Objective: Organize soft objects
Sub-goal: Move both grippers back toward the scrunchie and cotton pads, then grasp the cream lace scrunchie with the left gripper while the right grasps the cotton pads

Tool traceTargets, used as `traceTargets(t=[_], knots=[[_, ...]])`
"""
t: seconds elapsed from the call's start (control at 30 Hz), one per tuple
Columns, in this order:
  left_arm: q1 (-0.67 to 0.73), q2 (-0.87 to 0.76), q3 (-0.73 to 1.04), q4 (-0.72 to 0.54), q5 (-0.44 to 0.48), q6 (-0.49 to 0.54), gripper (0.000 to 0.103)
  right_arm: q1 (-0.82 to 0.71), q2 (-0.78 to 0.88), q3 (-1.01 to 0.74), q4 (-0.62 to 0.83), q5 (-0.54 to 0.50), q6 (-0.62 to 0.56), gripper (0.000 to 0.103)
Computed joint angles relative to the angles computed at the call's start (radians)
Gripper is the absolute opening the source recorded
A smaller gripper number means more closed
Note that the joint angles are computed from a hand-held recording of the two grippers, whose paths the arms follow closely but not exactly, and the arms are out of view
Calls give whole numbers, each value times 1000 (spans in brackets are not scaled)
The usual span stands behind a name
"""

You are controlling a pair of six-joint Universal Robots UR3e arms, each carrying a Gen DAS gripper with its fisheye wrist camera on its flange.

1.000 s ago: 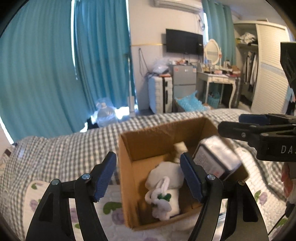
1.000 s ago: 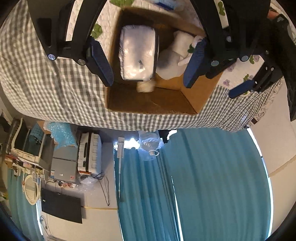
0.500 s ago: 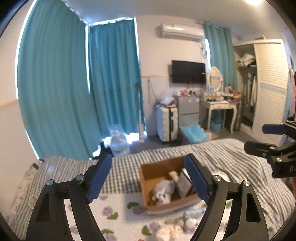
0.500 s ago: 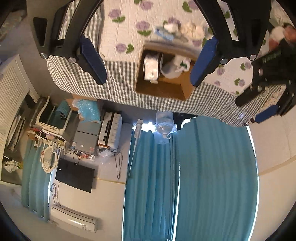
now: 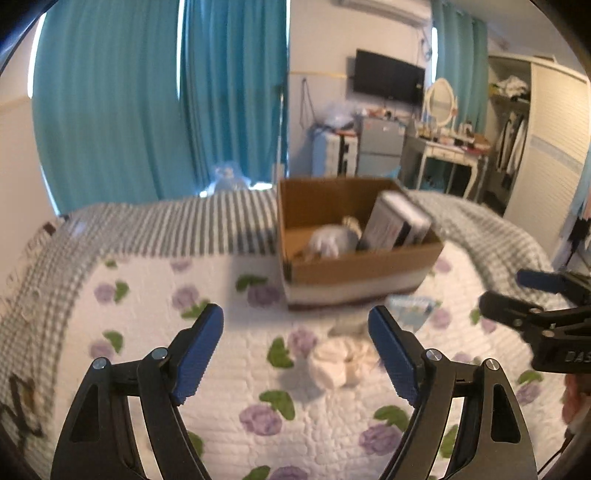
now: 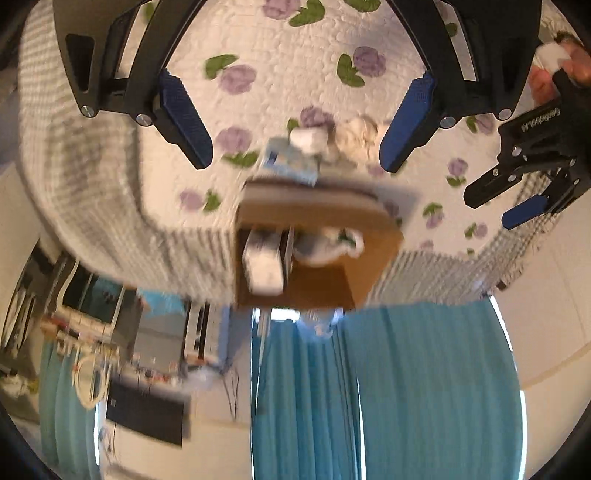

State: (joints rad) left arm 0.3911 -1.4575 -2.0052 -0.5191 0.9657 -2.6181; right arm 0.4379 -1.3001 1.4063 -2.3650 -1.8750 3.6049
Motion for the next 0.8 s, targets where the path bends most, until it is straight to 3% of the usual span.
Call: traceTargets(t=[0.1,0.17,0.3,0.43,0.53,0.8], knots=[[-25,-85,-67,101,20,-6,82,-64,58,83,-99,119,10,91],[-42,-152,-72,138,39,-5,82,-89,110,95,-131,162,-1,85],[-108,-267,-70,243,121,-9,82,-140,226,80,-195,245,-25,67],[-142,-301,-65,223,124,3,82,-192,281,104,-286,344,-36,46],[-171,-323,-58,205,121,6,82,-194,279,123,-321,346,-61,41],[-240,-416,52,144,177,-17,79,-173,168,235,-373,289,-70,40]])
